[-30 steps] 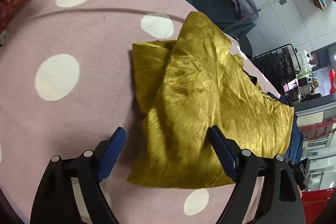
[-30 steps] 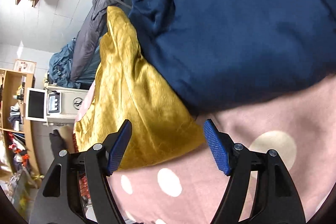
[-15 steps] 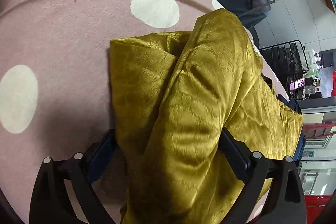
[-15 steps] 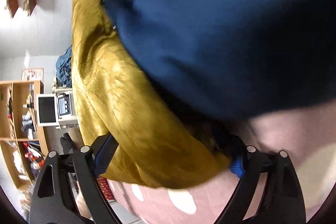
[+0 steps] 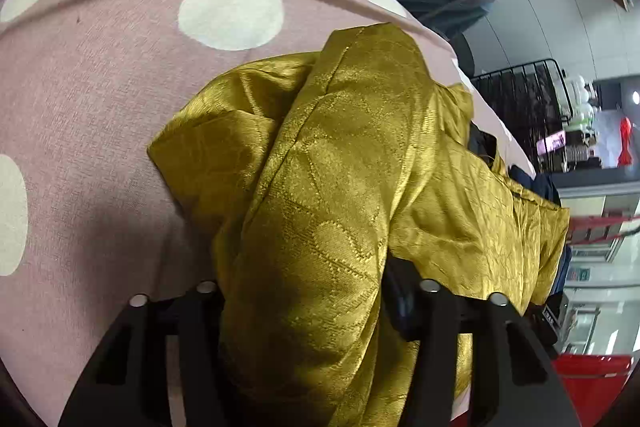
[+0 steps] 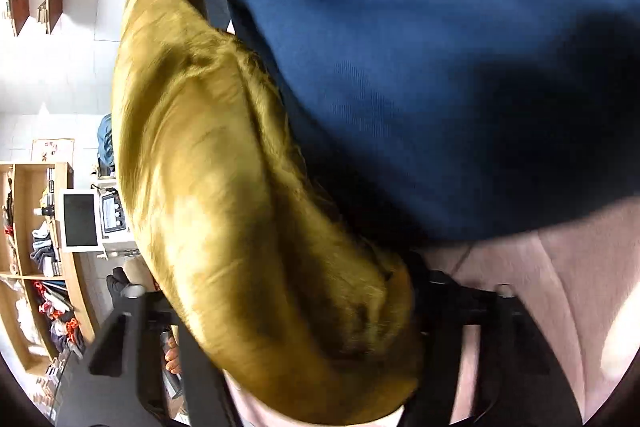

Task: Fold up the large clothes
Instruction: 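Lift the jacket end with both grippers and fold it over the rest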

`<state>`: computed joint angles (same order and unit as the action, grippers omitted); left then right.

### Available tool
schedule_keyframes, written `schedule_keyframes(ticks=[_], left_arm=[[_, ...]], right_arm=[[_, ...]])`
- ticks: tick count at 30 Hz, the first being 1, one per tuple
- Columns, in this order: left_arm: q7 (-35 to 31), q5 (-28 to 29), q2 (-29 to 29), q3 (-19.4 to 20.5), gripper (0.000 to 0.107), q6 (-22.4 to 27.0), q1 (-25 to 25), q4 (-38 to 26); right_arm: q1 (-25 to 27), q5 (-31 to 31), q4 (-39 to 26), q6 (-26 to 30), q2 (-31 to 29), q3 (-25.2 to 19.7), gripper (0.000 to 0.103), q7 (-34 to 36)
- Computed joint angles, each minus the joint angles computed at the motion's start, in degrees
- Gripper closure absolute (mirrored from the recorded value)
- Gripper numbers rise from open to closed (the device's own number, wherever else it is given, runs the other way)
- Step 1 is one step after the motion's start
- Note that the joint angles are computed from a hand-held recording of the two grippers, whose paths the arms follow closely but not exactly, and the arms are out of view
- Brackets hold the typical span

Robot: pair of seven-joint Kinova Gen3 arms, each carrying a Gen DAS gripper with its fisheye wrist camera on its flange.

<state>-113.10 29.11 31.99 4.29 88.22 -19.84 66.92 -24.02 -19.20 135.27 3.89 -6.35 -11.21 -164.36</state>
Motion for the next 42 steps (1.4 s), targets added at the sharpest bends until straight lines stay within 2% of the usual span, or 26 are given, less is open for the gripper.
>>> schedule_keyframes(ticks=[2,3,6,8,11,13,16,20,22,23,24,26,28,30,32,33,35,38,40,42], left_arm=[[-1.7,-0.5,-1.4,0.3,0.073,-0.1,0.1,0.6],[-2.6,-0.1,-2.1,0.4,0.078,0.2,-0.2,0.9],[-5.3,1.8,-3.9,0.4,0.086,1.4,-1.8,1.8],[-6.8,3.8,-5.3,0.1,0.089,2.9,-3.5,2.8],[-7.8,6.7,-7.0,-0.8,0.090,5.5,-5.9,4.2],[-9.8,7.2,-9.1,-1.7,0.091,7.7,-7.5,5.8],[-13.8,4.3,-11.7,-3.8,0.091,11.2,-9.0,7.7],[-17.0,0.9,-13.7,-6.9,0.090,13.5,-10.4,11.9],[-17.0,0.3,-13.4,-8.1,0.089,13.5,-11.0,13.4],[-16.9,0.2,-13.3,-8.5,0.087,13.0,-11.2,14.0],[-17.1,0.1,-13.4,-8.6,0.083,11.8,-11.0,15.0],[-17.0,-0.6,-13.2,-8.5,0.073,9.7,-10.1,15.6],[-16.3,-2.3,-12.3,-8.0,0.063,8.3,-8.5,14.7],[-16.0,-4.4,-11.7,-7.5,0.047,6.9,-7.0,14.1],[-16.2,-6.3,-11.1,-6.9,0.035,5.4,-5.4,13.9],[-16.5,-6.7,-10.7,-7.0,0.030,5.1,-5.6,14.0],[-14.9,-6.5,-9.1,-7.1,0.026,5.1,-5.6,13.6],[-13.0,-4.6,-8.1,-7.0,0.026,4.2,-6.6,14.5],[-12.8,-3.3,-9.0,-6.8,0.034,2.9,-7.2,16.2],[-13.0,-1.8,-9.0,-6.6,0.053,4.0,-8.0,16.9]], right_arm=[[4.4,4.4,-1.4,2.2,-0.9,-5.3,0.073,-4.6],[7.0,6.7,-3.1,4.5,-0.9,-8.0,0.077,-6.5],[13.0,13.5,-8.8,11.5,-1.2,-15.9,0.082,-9.0],[16.9,15.2,-13.0,16.2,-1.6,-21.2,0.082,-7.8],[24.5,10.8,-16.6,18.8,-2.6,-28.5,0.083,-3.0],[27.1,6.2,-17.4,20.2,-4.2,-30.9,0.083,1.0],[24.0,-0.8,-18.0,24.1,-6.1,-28.6,0.083,7.0],[23.2,-10.1,-16.3,29.6,-9.0,-29.1,0.083,11.9],[26.2,-14.8,-14.8,31.0,-10.7,-31.4,0.075,14.9],[28.8,-16.8,-14.5,32.7,-11.6,-33.1,0.066,16.2],[31.5,-17.9,-14.1,35.0,-11.8,-34.5,0.056,17.4],[36.8,-19.0,-13.1,37.4,-12.8,-36.7,0.043,20.4],[39.0,-20.2,-11.3,36.0,-13.2,-35.7,0.039,25.1],[36.9,-23.1,-9.1,31.6,-10.4,-32.0,0.033,29.7],[31.7,-27.5,-5.0,27.7,-8.6,-27.0,0.031,34.4],[29.0,-29.1,-3.8,26.0,-7.1,-24.6,0.026,36.7],[23.7,-33.4,-2.8,21.3,-2.6,-20.5,0.022,41.4],[15.8,-40.3,-3.1,14.3,2.6,-17.5,0.021,48.4],[10.8,-45.0,-1.8,11.3,2.7,-13.5,0.023,52.8],[6.6,-49.7,-1.9,9.4,3.4,-11.4,0.049,56.8]])
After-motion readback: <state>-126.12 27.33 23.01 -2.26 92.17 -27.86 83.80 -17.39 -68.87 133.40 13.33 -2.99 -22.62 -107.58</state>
